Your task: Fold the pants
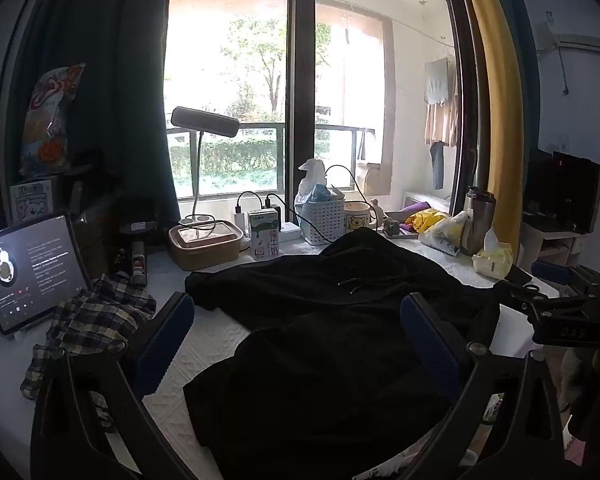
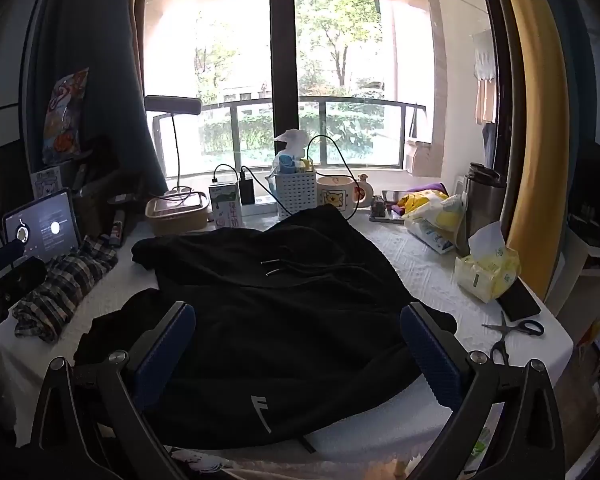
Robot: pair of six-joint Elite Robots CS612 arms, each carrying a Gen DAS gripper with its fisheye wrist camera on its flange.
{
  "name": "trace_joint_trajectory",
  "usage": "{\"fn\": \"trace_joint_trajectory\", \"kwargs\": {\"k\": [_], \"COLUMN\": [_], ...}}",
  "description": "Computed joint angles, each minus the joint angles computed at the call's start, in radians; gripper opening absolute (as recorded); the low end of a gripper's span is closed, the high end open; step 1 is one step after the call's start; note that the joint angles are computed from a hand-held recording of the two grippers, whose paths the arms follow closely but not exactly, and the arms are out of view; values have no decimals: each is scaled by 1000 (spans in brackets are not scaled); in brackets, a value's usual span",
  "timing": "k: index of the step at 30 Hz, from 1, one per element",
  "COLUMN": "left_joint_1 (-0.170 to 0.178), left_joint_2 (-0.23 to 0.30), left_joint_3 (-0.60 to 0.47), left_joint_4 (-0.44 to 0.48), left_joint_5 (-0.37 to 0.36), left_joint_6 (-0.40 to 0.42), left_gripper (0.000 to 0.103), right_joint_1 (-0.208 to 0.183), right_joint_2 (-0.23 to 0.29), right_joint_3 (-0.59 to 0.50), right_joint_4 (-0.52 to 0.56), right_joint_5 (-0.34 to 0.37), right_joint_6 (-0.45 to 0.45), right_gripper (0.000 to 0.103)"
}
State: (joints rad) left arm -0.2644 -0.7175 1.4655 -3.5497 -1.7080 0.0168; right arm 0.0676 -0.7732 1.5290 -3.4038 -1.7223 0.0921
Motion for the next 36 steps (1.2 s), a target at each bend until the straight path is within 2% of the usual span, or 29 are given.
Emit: {"fn": "trace_joint_trajectory", "kwargs": {"k": [18, 20, 24, 33, 36], "left_joint_1": [1, 1, 4, 5, 6], "left_joint_2": [-2, -2, 0, -5, -6], "left_joint_3": [0, -1, -5, 4, 3], "left_joint_4": [14, 14, 17, 13, 17], "left_joint_5": [5, 6, 9, 28, 33], "left_joint_6": [1, 1, -6, -17, -21], "left_gripper": [102, 102, 102, 102, 102], "right_joint_1": [-1, -1, -1, 4, 3], "right_joint_2": [-4, -4, -6, 8, 7], "right_joint_3": [6, 2, 4, -7, -5], "right_joint_4": [-5, 12, 22, -26, -22], "right_joint_5": [16, 5, 10, -21, -12], "right_joint_6": [1, -26, -12, -86, -71], "right_gripper": [103, 103, 103, 103, 103]}}
